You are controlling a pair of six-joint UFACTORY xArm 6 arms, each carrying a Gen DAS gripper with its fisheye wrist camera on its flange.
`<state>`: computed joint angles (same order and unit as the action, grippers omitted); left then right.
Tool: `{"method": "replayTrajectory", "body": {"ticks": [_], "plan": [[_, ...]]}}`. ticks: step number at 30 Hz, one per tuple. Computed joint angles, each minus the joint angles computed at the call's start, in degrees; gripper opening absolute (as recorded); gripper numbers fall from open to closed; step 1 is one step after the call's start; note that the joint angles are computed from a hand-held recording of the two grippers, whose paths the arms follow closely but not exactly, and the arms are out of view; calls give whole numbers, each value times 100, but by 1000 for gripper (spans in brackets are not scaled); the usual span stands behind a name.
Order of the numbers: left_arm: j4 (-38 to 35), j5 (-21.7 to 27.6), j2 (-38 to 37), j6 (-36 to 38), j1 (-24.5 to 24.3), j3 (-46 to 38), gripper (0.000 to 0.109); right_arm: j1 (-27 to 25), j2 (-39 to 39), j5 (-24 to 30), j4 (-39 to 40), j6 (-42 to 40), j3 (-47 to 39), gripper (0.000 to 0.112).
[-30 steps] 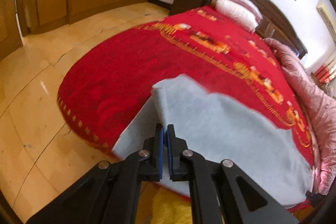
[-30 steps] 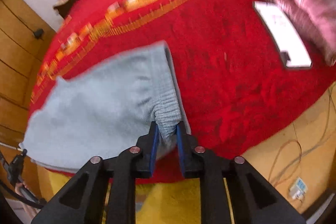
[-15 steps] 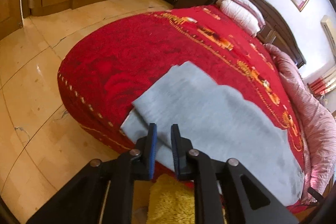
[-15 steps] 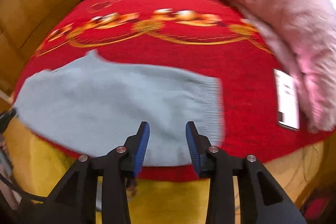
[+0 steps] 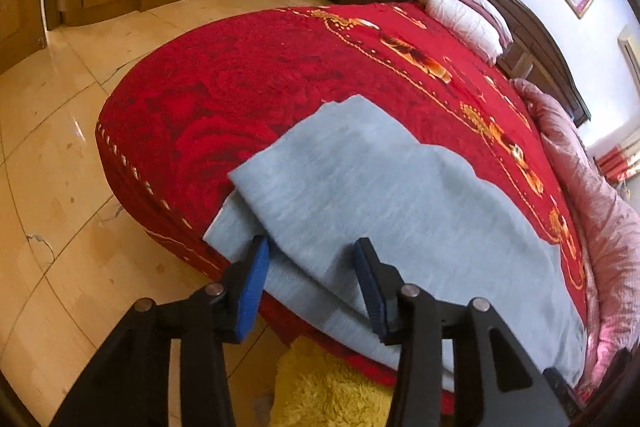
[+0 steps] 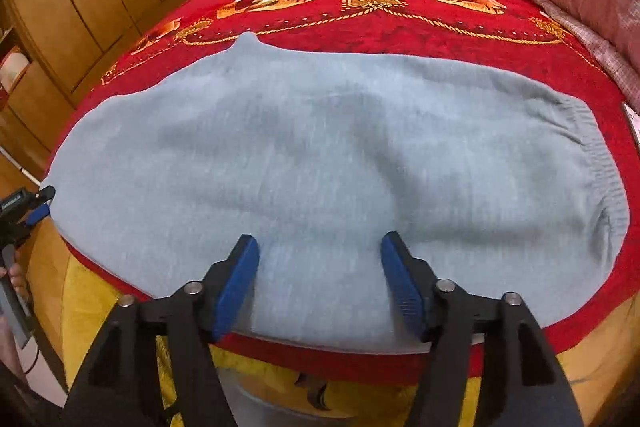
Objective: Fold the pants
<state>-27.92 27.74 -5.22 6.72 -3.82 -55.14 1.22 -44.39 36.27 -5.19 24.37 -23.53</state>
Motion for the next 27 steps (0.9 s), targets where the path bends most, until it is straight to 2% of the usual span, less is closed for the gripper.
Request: {"method": "replayTrajectory", "body": {"ticks": [3, 6, 7, 8, 10, 11, 14, 18, 23, 27], "plan": [[-137, -344, 4, 118, -70, 87, 48, 12, 112, 50, 136, -135, -92, 78], [-362, -645, 20, 196, -98, 150, 46, -4, 138, 70, 313, -225, -131, 80], [-275, -711, 28, 72, -98, 164, 39, -28, 121, 132, 403, -276, -166, 80], [-5, -746, 27, -143, -90, 169, 26, -41, 100, 190, 467, -260, -192, 79], [-72, -697, 19, 13, -70, 119, 11, -32, 62, 312, 545, -139, -285, 76], [-333, -595, 7, 248, -56, 78, 11, -17, -20, 328, 741, -275, -282, 76], [-1726, -204, -74, 1406, -4, -43, 11, 28, -194, 511, 1393, -806, -241, 75], [-1738, -193, -6, 1535, -93, -118, 12, -8, -537, 802, 1795, -817, -120, 66], [-2121, 30, 189, 1628, -35, -207, 12, -580, -1066, 1142, 2977, -1120, 117, 65], [-2386, 78, 184, 1841, 8, -191, 14, -941, -1231, 1423, 3381, -975, 257, 58]]}}
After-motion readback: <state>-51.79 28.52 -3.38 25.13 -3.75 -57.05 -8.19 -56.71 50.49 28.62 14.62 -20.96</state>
